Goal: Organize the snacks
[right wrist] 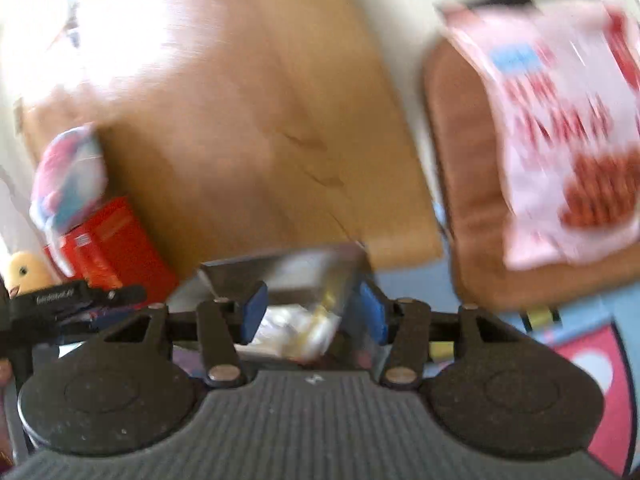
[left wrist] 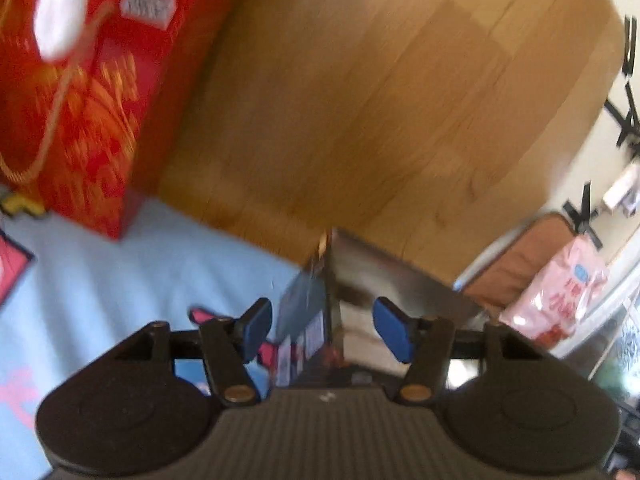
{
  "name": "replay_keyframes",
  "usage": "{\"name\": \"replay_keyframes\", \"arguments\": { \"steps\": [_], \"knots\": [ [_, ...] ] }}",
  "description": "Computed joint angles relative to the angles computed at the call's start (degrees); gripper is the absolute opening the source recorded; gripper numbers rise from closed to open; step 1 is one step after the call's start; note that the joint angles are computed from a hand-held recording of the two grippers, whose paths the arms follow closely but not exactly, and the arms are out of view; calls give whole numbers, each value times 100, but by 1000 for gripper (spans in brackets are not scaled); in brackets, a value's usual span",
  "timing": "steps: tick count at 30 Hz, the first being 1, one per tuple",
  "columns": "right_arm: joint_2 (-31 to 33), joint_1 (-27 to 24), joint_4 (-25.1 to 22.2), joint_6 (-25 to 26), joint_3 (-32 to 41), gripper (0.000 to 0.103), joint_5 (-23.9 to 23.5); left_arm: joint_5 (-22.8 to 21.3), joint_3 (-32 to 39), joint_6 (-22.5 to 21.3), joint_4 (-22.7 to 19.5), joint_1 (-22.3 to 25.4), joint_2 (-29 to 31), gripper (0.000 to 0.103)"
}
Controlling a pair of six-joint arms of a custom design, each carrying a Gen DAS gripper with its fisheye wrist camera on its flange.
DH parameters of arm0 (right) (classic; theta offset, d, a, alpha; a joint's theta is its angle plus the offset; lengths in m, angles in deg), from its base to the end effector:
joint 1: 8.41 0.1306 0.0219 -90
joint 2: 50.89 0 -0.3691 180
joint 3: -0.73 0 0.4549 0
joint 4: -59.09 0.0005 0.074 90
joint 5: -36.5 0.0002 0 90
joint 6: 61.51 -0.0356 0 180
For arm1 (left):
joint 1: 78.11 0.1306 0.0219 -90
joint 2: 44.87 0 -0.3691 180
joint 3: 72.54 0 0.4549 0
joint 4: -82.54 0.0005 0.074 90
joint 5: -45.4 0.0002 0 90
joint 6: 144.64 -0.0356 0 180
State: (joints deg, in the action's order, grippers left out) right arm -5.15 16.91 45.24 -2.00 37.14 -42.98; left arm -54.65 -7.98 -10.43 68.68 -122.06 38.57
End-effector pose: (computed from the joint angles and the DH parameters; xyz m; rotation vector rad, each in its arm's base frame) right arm 0.2862 0.1277 0.2781 0.2108 1.9851 0.4530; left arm 0.3652 -0.3441 0.2909 -0.1114 2.2154 -0.7015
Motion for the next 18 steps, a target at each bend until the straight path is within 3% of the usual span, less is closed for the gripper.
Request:
{"name": "replay_keyframes", "arguments": {
  "steps": [2, 4, 6, 9, 12, 14, 18],
  "knots": [
    [142, -208, 62, -348, -61, 54, -439, 264, 33, -19, -10, -28, 94, 50],
    [323, -363, 119, -549, -70, 56, -862, 36, 16, -73, -94, -160, 50, 51],
    [337, -463, 297, -749, -125, 62, -1286, 134, -122, 89, -132, -206, -127, 50],
    [350, -139, 112, -538, -37, 67, -764, 73, -394, 180, -67, -277, -399, 51],
    [209, 114, 55, -518, -107, 69, -597, -85, -480, 73, -157, -355, -562, 57],
    [-145, 260, -65, -568, -275, 69, -519, -333, -637, 129, -226, -398, -833, 63],
    [-996, 287, -231, -722, -606, 69, -132, -776, -1250, 248, -37, -565, -1656, 63]
  ]
}}
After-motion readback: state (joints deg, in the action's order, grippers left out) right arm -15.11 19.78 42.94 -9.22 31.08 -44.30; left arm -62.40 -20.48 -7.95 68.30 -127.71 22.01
